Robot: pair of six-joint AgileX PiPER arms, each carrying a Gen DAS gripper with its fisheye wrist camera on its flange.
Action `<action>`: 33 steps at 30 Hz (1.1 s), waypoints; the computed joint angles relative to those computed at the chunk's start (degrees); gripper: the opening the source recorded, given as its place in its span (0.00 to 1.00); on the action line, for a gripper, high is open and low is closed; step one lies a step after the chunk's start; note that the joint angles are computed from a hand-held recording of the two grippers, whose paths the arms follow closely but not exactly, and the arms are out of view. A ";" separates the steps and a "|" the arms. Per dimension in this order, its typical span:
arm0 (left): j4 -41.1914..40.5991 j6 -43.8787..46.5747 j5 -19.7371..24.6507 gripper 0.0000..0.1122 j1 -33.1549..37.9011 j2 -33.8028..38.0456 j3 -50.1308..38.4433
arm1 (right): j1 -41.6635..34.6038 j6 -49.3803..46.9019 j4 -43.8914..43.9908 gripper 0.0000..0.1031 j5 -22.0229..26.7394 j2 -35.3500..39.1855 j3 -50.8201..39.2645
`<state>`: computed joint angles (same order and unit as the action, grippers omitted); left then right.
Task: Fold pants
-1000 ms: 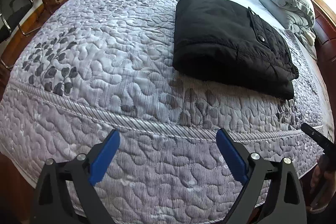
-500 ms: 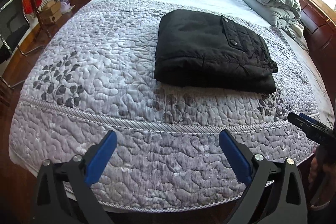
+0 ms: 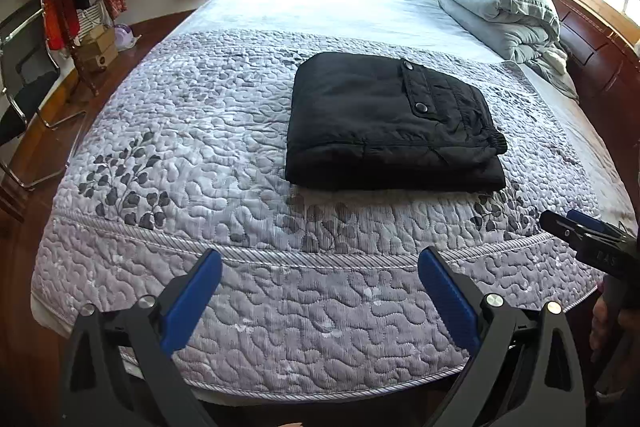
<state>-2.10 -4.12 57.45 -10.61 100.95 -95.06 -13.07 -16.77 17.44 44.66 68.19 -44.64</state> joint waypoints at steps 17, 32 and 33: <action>0.54 -1.05 0.28 0.88 -1.84 -3.76 3.34 | 2.75 5.00 -2.67 0.92 4.49 -4.23 0.11; 2.66 -3.34 -0.55 0.88 -1.37 -2.43 2.46 | 10.06 13.55 -9.17 0.92 4.18 -4.10 -1.70; 2.72 -3.41 -0.56 0.88 -1.33 -2.38 2.31 | 10.55 14.25 -9.95 0.92 4.34 -4.13 -2.10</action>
<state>0.62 -7.53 56.89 -11.94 98.57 -92.75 -2.52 -2.52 7.49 49.00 64.07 -46.74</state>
